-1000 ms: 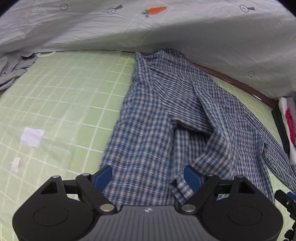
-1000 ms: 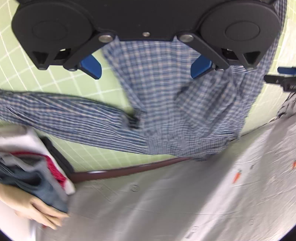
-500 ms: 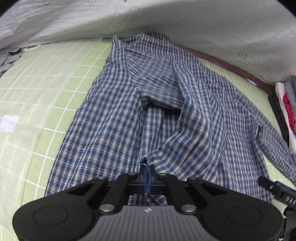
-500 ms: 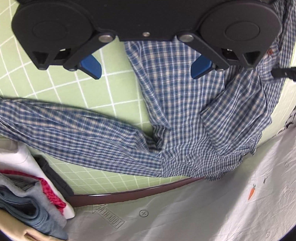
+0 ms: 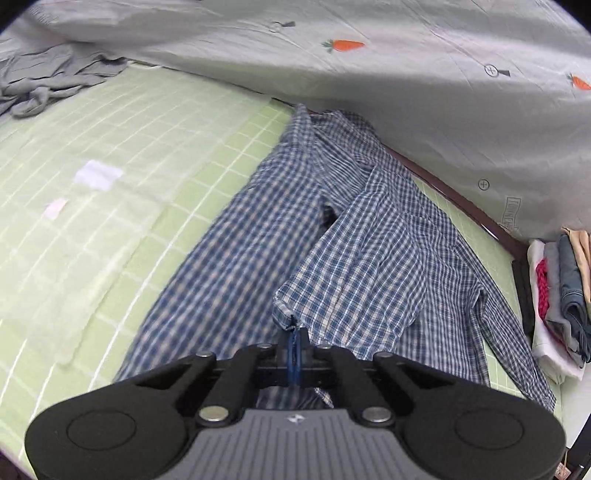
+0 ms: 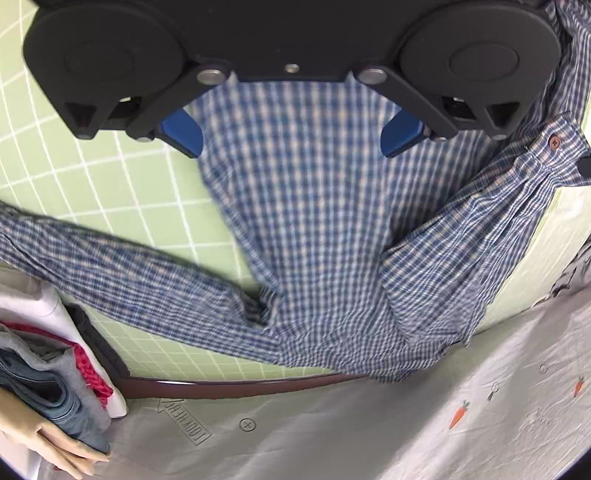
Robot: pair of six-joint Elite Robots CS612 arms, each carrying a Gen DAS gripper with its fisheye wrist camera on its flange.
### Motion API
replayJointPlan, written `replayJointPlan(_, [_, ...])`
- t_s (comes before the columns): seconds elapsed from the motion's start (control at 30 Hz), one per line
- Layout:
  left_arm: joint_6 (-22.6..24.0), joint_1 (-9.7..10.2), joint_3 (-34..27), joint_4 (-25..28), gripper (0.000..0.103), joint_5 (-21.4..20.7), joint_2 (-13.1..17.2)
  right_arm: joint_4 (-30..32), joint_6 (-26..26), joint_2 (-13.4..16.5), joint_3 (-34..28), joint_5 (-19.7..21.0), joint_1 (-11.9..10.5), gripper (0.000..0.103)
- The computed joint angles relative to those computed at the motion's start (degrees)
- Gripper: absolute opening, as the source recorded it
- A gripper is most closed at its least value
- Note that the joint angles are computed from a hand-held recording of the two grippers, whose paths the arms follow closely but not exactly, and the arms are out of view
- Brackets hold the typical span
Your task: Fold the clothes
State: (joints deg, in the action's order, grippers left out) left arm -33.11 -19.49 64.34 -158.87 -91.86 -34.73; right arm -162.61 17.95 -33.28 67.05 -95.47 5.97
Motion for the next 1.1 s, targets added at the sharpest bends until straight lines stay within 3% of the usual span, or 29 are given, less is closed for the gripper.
replayJointPlan(0.3, [0.73,0.91,8.99,-5.64,0.001,-1.93,-4.05,1.69,-1.16,-1.85,3.18,-0.80,2.56,0.103])
replayJointPlan(0.57, [0.02,1.69,10.96,-0.40,0.002,-5.44,-4.43,3.39,-0.68,-1.89,4.08,-2.77,3.74,0.103])
replayJointPlan(0.8, [1.41,1.77,9.74,5.92,0.002,-6.14,-3.50,3.54,1.38,-2.65,5.42,-3.97,3.91,0.103])
replayJointPlan(1.03, [1.97,1.31,9.67,7.41,0.003,-4.62,-3.82,2.41,3.10,-3.32,6.73,-4.28,3.71,0.103])
replayJointPlan(1.1, [2.56,1.01,9.43,8.44,0.014,-3.51,-4.08,1.80,3.31,-3.34,6.84,-4.21,3.56,0.103])
